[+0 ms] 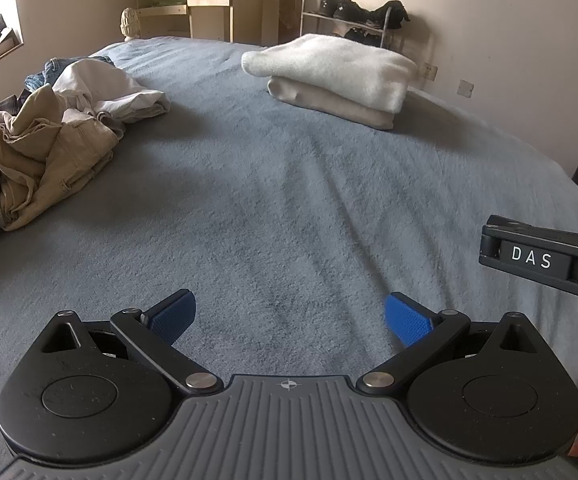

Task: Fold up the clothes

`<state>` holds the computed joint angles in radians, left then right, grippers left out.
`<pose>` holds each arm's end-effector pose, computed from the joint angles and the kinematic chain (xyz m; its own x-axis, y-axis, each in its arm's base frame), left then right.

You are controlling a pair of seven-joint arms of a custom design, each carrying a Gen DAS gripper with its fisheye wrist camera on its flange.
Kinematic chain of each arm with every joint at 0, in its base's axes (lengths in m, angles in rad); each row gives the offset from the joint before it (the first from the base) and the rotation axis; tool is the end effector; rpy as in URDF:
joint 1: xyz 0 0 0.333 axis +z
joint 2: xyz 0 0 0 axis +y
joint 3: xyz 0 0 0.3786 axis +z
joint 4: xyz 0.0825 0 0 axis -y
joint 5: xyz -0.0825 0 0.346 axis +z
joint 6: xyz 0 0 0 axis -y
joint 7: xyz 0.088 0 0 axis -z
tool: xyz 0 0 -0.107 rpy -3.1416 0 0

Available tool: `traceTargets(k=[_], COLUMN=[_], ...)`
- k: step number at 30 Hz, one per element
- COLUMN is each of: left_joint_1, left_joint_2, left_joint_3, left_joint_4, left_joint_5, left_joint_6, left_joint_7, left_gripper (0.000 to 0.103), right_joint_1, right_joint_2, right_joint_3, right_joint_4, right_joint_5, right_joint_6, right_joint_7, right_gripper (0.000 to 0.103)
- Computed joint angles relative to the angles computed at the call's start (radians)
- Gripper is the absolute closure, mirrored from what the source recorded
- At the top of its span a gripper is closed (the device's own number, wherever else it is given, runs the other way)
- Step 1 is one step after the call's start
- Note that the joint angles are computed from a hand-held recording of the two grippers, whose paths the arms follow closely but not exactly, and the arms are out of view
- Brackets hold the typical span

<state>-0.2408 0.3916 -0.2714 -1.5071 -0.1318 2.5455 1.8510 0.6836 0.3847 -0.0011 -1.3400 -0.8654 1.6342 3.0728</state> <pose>0.6357 -0.3089 0.5933 -0.6221 -0.7811 0.0533 -0.6272 0.4564 -0.6312 0.5580 0.3544 0.6021 -0.7036 -0.6914 0.1639 -0.5490 0.3826 -0.7431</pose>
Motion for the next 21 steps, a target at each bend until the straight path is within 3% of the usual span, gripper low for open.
traceTargets(k=[21], left_joint_1=[-0.005], left_joint_2=[0.002], left_joint_3=[0.004], left_joint_4=[0.004], left_joint_5=[0.008], left_joint_6=[-0.007], left_joint_7=[-0.011], left_gripper=[0.001], right_joint_1=[0.001], right_joint_2=[-0.001], right_joint_3=[0.0], right_joint_4=[-0.002], right_joint_5=[0.002], right_joint_6=[0.0], right_joint_7=[0.003], right_gripper=[0.0])
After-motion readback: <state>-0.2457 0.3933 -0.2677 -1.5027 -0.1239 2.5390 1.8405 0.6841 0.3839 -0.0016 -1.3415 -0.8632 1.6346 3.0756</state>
